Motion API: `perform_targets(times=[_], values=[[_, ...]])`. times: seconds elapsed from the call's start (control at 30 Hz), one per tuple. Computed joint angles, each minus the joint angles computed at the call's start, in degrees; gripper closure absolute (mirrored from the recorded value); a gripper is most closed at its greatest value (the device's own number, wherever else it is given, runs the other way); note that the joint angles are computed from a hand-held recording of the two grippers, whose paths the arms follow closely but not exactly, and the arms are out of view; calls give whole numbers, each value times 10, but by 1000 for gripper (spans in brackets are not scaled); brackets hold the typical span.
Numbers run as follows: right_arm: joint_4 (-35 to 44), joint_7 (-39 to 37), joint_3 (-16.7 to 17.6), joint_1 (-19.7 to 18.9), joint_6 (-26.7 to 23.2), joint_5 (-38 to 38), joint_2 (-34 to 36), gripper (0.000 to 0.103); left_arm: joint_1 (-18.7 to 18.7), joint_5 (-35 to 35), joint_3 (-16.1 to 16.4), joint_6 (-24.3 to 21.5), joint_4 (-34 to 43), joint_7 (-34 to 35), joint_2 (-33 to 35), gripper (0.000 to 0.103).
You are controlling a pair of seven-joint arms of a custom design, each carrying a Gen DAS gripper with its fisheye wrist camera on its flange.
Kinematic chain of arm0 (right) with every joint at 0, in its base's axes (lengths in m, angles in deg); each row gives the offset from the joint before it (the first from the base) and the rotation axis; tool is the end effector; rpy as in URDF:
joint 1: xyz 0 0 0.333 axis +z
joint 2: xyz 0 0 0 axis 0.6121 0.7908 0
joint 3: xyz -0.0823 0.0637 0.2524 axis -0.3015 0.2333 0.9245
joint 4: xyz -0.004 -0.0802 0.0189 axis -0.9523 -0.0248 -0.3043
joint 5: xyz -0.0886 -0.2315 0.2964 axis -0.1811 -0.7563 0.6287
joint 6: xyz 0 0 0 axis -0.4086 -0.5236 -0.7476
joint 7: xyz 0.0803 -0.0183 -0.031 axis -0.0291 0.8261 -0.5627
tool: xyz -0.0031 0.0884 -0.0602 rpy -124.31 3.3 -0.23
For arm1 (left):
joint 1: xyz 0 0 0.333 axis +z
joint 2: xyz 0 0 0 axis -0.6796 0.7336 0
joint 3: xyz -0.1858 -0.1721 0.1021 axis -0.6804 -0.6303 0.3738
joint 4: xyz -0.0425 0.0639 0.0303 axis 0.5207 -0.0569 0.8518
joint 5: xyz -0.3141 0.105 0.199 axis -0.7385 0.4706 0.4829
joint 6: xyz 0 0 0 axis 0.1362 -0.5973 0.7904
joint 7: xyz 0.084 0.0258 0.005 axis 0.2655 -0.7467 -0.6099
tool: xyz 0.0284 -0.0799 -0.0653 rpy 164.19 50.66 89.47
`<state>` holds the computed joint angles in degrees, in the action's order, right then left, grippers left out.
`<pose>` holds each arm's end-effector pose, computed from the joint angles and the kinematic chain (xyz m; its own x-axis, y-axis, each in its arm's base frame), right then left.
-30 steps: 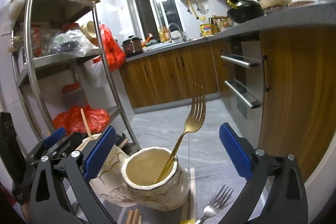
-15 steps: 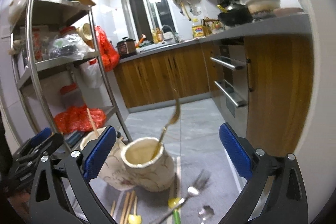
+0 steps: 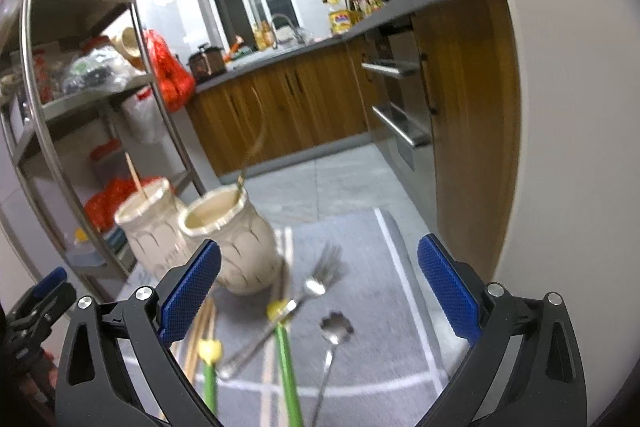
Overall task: Organize utensils
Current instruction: 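Withdraw both grippers back toward the remaining utensils on the cloth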
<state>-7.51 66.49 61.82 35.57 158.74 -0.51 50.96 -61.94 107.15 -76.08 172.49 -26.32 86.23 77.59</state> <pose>0.7240 0.0464 0.5468 0.4535 -0.8391 -0.3004 -0.5360 0.0125 -0.8441 0.5731 -0.3011 0.5524 0.2419 -0.9673 0.0762 -0.3929 -0.1695 -0.9038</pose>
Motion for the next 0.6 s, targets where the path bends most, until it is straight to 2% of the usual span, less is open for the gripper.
perform_targets(times=[0.2, 0.43, 0.6], values=[[-32, 26, -23, 9, -18, -54, -10, 5, 4, -47, -6, -2, -30, 16, -4, 6], [-57, 46, -50, 38, -34, -161, -16, 5, 10, -90, -4, 26, -38, 27, 4, 6], [-35, 55, -49, 41, -62, -193, -1, 5, 7, -109, -2, 26, -24, 51, 19, 6]])
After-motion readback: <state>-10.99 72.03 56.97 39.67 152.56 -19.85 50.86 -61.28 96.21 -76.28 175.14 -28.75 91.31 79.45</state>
